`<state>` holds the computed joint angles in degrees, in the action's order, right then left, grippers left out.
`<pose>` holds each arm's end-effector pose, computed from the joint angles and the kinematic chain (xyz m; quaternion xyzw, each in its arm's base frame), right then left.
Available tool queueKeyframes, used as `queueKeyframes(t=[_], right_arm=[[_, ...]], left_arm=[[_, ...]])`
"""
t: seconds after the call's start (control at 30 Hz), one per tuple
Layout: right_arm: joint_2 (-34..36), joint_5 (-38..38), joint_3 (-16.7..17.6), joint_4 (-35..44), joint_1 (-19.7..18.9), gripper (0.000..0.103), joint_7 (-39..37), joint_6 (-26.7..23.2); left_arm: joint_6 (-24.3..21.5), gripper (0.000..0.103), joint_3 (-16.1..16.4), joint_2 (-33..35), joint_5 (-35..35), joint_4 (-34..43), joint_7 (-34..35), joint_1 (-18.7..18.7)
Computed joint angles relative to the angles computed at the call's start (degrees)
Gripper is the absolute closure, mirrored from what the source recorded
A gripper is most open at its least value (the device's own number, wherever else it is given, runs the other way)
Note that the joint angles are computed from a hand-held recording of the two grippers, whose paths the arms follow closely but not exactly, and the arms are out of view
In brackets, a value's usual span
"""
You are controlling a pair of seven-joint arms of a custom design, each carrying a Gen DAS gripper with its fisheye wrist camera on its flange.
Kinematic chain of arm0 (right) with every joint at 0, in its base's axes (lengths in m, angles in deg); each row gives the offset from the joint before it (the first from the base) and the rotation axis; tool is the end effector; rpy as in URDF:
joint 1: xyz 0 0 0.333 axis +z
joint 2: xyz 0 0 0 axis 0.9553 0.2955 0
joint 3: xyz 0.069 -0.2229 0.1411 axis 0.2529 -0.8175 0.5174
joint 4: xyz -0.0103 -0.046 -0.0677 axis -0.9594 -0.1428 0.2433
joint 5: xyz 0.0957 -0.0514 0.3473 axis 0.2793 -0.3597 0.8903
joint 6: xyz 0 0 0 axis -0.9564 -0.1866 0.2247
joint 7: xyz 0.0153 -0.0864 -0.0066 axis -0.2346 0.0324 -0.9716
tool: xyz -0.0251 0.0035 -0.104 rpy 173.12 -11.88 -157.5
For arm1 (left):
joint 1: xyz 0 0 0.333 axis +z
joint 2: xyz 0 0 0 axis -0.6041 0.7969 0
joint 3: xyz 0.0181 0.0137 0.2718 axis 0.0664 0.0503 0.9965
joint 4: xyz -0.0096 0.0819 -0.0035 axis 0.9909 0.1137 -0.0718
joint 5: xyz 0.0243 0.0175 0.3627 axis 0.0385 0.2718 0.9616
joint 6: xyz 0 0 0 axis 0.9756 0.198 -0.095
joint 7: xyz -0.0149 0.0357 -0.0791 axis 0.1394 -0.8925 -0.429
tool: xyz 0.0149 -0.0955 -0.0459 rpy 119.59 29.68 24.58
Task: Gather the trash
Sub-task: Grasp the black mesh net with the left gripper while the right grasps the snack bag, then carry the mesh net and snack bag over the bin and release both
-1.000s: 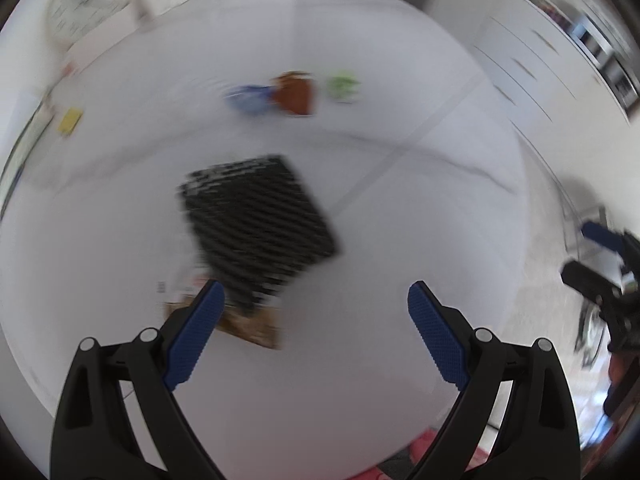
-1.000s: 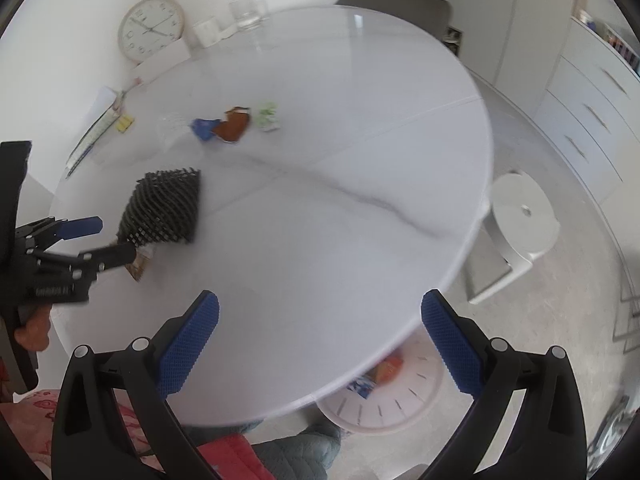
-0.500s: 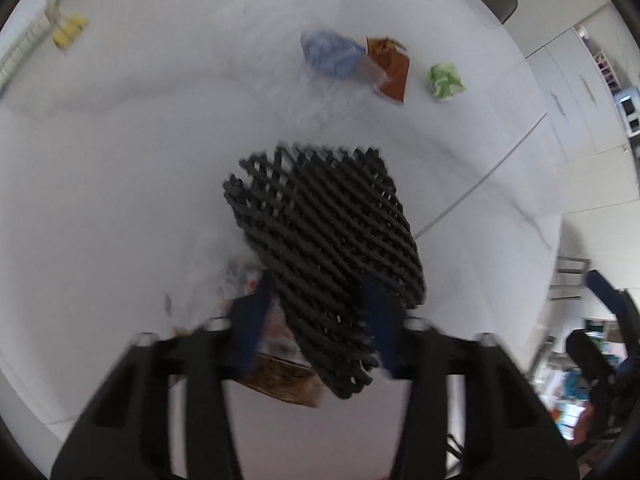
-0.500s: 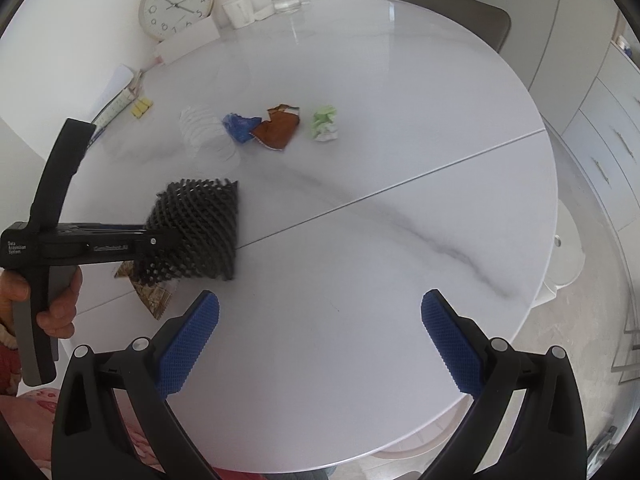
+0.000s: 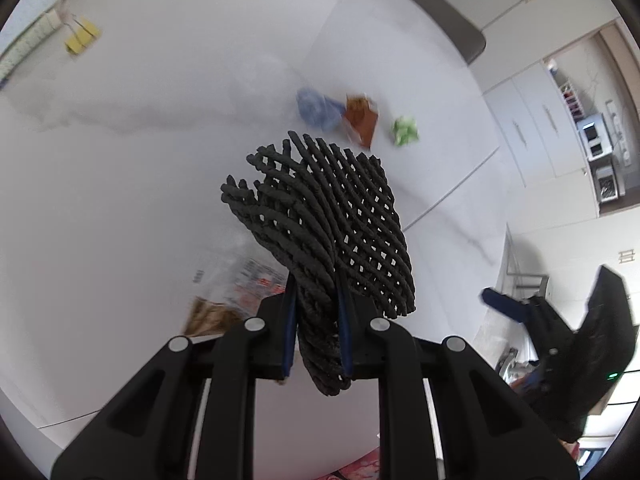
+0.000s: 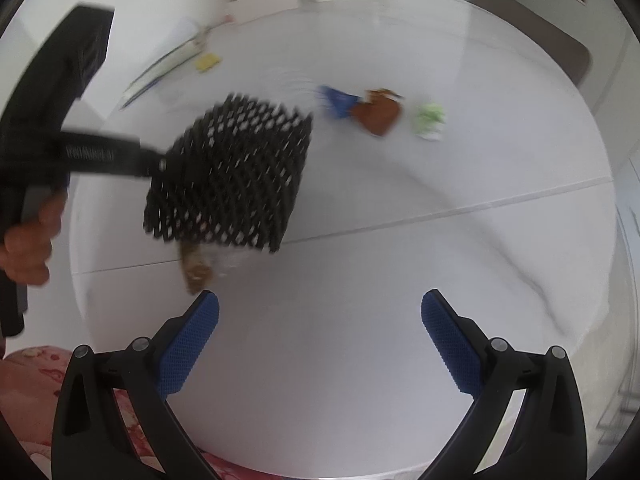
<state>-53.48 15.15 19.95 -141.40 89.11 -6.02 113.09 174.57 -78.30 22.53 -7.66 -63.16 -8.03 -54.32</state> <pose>0.5506 0.2028 0.4692 -0.8323 0.5091 -0.0237 0.2180 0.5756 -0.3637 0.4821 0.7137 -0.6655 0.2109 0.0562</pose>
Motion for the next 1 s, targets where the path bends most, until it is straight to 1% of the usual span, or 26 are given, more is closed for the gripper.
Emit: queueKeyframes(t=[0.07,0.17,0.23,0.37,0.47,0.53,0.6,0.67,0.7,0.77,0.8,0.87,0.9,0.93,1.0], right_arm=[[1.1,1.2,0.8,1.1,0.6,0.003,-2.6,0.3],[4.6,1.0,1.8,4.9,2.1,0.003,-5.6,-0.4],[7.1,0.7,2.3,7.2,3.3,0.003,-7.6,0.0],[13.7,-2.6,2.4,14.0,6.3,0.003,-9.4,-0.8],[19.7,-6.8,1.7,21.0,8.8,0.003,-10.7,-2.7],[23.6,-9.4,1.0,25.7,10.3,0.003,-11.2,-4.8],[26.8,-10.5,0.6,29.6,11.1,0.003,-12.2,-6.8],[28.3,-10.8,0.3,31.4,11.6,0.004,-12.9,-7.5],[28.7,-10.3,0.4,32.0,11.4,0.015,-13.4,-8.2],[31.3,-7.9,0.9,36.3,10.5,0.034,-12.9,-12.7],[30.9,-6.4,1.1,35.9,9.9,0.04,-12.6,-12.7],[29.0,-6.3,0.4,33.3,10.0,0.054,-11.8,-10.9],[27.2,-5.5,0.3,30.9,9.6,0.059,-11.1,-9.5],[25.8,-4.7,0.3,29.0,9.2,0.061,-10.5,-8.6],[20.9,-2.0,0.2,22.7,7.5,0.065,-8.9,-5.9]], left_arm=[[0.9,0.086,1.0,-4.2,1.9,-4.1,-0.8,0.3],[1.5,0.086,2.5,-9.8,4.5,-10.0,-2.0,1.2],[2.0,0.086,3.1,-12.1,5.2,-12.8,-3.0,1.9],[2.0,0.086,4.4,-18.2,5.8,-20.3,-4.5,3.7],[2.3,0.086,5.0,-21.3,5.0,-24.4,-4.7,4.7],[2.4,0.086,5.3,-22.3,4.7,-25.7,-4.8,5.0],[2.4,0.086,5.5,-23.1,4.6,-27.1,-5.0,5.0],[2.5,0.086,5.5,-23.2,4.7,-27.5,-5.2,4.9],[2.7,0.086,5.5,-23.8,4.6,-28.3,-5.3,4.8],[2.8,0.086,5.4,-24.0,4.6,-28.6,-5.1,4.7],[2.7,0.086,5.4,-23.8,4.9,-28.4,-5.1,4.5],[2.7,0.086,5.2,-23.5,4.8,-27.9,-4.7,4.2],[2.7,0.086,5.1,-23.3,4.7,-27.7,-4.5,4.1],[2.7,0.086,4.9,-22.8,4.8,-26.9,-4.2,3.8],[2.7,0.086,4.4,-21.5,4.8,-25.1,-3.2,3.2]])
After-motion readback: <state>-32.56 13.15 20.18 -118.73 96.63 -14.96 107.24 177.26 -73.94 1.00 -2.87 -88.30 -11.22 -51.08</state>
